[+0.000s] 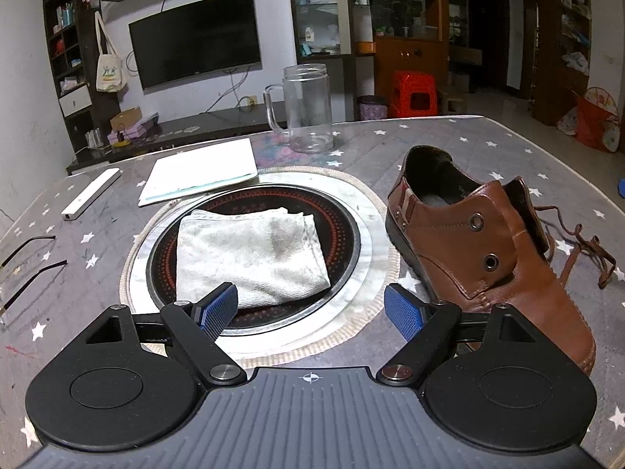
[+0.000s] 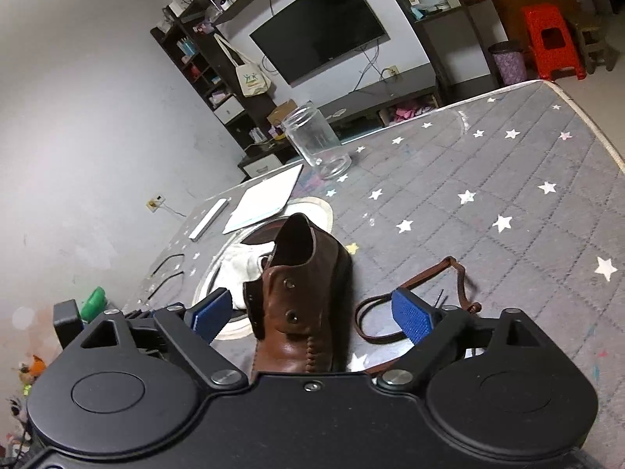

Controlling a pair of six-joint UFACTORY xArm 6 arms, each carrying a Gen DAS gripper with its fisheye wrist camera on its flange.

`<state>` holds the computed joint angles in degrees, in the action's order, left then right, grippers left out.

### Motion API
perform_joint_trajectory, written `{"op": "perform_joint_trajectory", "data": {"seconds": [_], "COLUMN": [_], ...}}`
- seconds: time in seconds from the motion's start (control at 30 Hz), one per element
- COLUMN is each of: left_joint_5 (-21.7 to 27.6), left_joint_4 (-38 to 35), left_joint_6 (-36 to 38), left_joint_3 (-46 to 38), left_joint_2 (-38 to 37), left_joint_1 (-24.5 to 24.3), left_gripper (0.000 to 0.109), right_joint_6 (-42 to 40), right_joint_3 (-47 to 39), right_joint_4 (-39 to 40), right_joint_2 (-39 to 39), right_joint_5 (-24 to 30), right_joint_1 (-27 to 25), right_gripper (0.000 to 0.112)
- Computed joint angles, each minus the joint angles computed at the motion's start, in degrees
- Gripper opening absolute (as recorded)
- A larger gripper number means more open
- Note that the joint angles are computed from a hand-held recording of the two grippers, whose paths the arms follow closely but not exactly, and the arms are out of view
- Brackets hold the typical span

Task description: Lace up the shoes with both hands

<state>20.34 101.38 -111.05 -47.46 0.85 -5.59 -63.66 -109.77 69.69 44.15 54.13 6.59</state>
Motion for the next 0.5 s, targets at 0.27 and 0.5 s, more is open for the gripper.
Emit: {"op": "perform_joint_trajectory", "data": {"seconds": [0.27,0.5], "left_joint_5": [1.3,5.1], "left_joint_4": [2.7,5.3], "left_joint_6": [-3.2,-7.5], "left_joint_3": [0.0,0.5], "left_joint_2": [0.9,1.8], "left_joint_1": [0.0,0.5], "left_gripper": [0.083,0.083], "right_joint_6": [-8.2,-18.0], "right_joint_3": [4.3,3.6], "right_joint_4": [0.4,2.5], "right_joint_2": [-0.1,3.3], "right_joint_5": [-13.7,-26.3], "right_joint_1": [2.7,4.9], "right_gripper": [0.091,0.091]}}
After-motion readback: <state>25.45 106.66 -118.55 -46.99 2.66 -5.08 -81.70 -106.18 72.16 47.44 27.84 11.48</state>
